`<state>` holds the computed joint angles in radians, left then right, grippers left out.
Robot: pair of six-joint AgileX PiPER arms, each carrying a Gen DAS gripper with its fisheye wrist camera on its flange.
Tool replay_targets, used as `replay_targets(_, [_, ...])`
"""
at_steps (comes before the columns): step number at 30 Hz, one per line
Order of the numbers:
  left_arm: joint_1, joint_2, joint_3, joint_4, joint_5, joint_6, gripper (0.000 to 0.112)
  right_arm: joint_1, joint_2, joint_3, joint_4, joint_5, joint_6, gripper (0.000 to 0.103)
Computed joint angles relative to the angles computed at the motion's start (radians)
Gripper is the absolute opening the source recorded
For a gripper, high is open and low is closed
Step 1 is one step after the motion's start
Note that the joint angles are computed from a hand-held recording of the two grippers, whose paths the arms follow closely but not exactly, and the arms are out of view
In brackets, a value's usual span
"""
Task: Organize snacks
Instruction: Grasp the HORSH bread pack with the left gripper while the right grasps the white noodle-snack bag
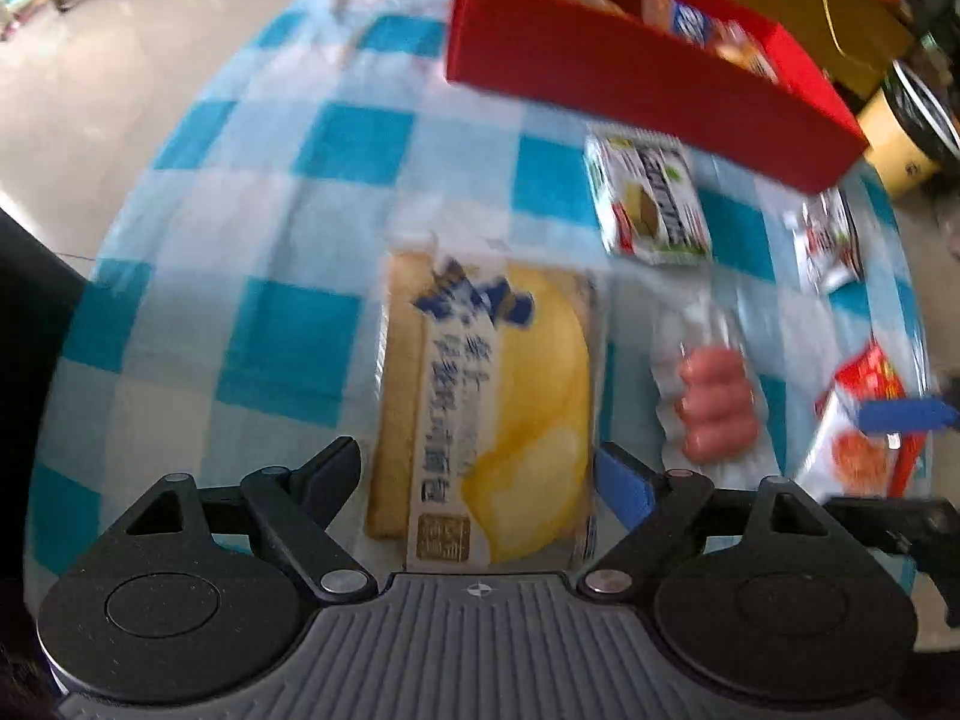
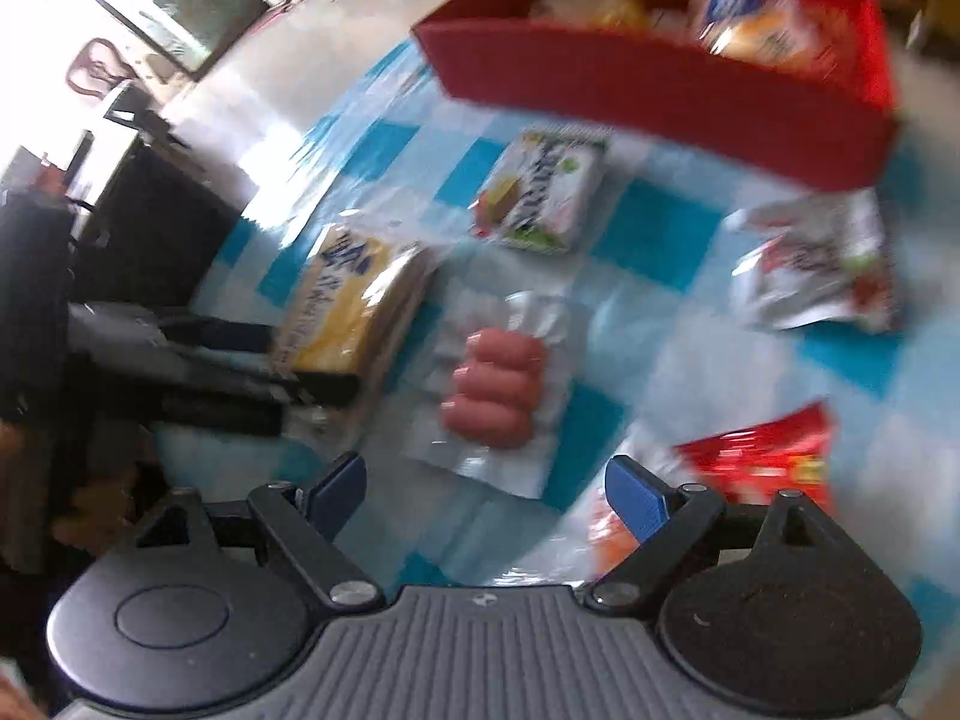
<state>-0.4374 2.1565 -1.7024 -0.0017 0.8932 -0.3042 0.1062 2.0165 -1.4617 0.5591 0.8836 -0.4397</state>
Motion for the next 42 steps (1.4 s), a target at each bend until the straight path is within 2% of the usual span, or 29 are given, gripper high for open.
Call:
replay_targets(2, [-0.01, 0.013, -0.026, 0.012, -0.005, -0.023, 0.091, -0.018, -0.043, 0.05, -0.022, -0.027, 0.068, 0.085])
replay_targets(6, [-0.065, 0.112, -0.159, 0.141, 0.072, -0.095, 0.092, -0.026, -0.116, 0.204, -0.056, -0.126, 0.211, 0.085])
replay_targets(8, [-0.078, 0.151, -0.209, 0.164, 0.102, -0.119, 0.097, -0.007, -0.127, 0.271, -0.052, -0.181, 0.27, 0.085])
replay_targets(11, [-0.081, 0.152, -0.218, 0.166, 0.114, -0.133, 0.097, 0.024, -0.126, 0.324, -0.018, -0.24, 0.303, 0.085])
replay_targets(14, [-0.087, 0.141, -0.205, 0.158, 0.118, -0.124, 0.096, 0.104, -0.135, 0.336, -0.139, -0.317, 0.401, 0.086])
replay_targets(19, [-0.09, 0.104, -0.145, 0.171, 0.09, -0.134, 0.096, 0.159, -0.111, 0.325, -0.225, -0.354, 0.462, 0.102])
replay_targets(21, [-0.079, 0.106, -0.147, 0.166, 0.09, -0.127, 0.097, 0.195, -0.121, 0.352, -0.303, -0.399, 0.527, 0.101])
replay_targets(24, [-0.075, 0.114, -0.154, 0.17, 0.092, -0.134, 0.101, 0.243, -0.126, 0.37, -0.439, -0.423, 0.624, 0.101])
replay_targets(29, [-0.081, 0.13, -0.175, 0.209, 0.086, -0.168, 0.103, 0.315, -0.099, 0.335, -0.651, -0.371, 0.752, 0.101])
replay_targets(31, [-0.069, 0.137, -0.188, 0.183, 0.087, -0.156, 0.102, 0.307, -0.11, 0.35, -0.635, -0.382, 0.736, 0.101])
replay_targets(32, [-0.069, 0.138, -0.193, 0.184, 0.094, -0.153, 0.101, 0.305, -0.116, 0.357, -0.641, -0.386, 0.738, 0.097])
replay_targets(34, [-0.073, 0.113, -0.161, 0.175, 0.077, -0.131, 0.089, 0.307, -0.138, 0.378, -0.671, -0.396, 0.76, 0.084])
replay_targets(36, [-0.08, 0.076, -0.112, 0.157, 0.066, -0.095, 0.084, 0.293, -0.168, 0.404, -0.658, -0.409, 0.742, 0.059])
replay_targets(38, [-0.082, 0.049, -0.066, 0.128, 0.061, -0.071, 0.083, 0.272, -0.188, 0.417, -0.59, -0.409, 0.675, 0.05])
replay_targets(40, [-0.09, 0.006, 0.003, 0.13, 0.034, -0.087, 0.082, 0.265, -0.2, 0.425, -0.556, -0.406, 0.644, 0.046])
replay_targets(42, [-0.078, -0.041, 0.078, 0.074, 0.003, -0.075, 0.082, 0.267, -0.228, 0.445, -0.523, -0.403, 0.605, 0.041])
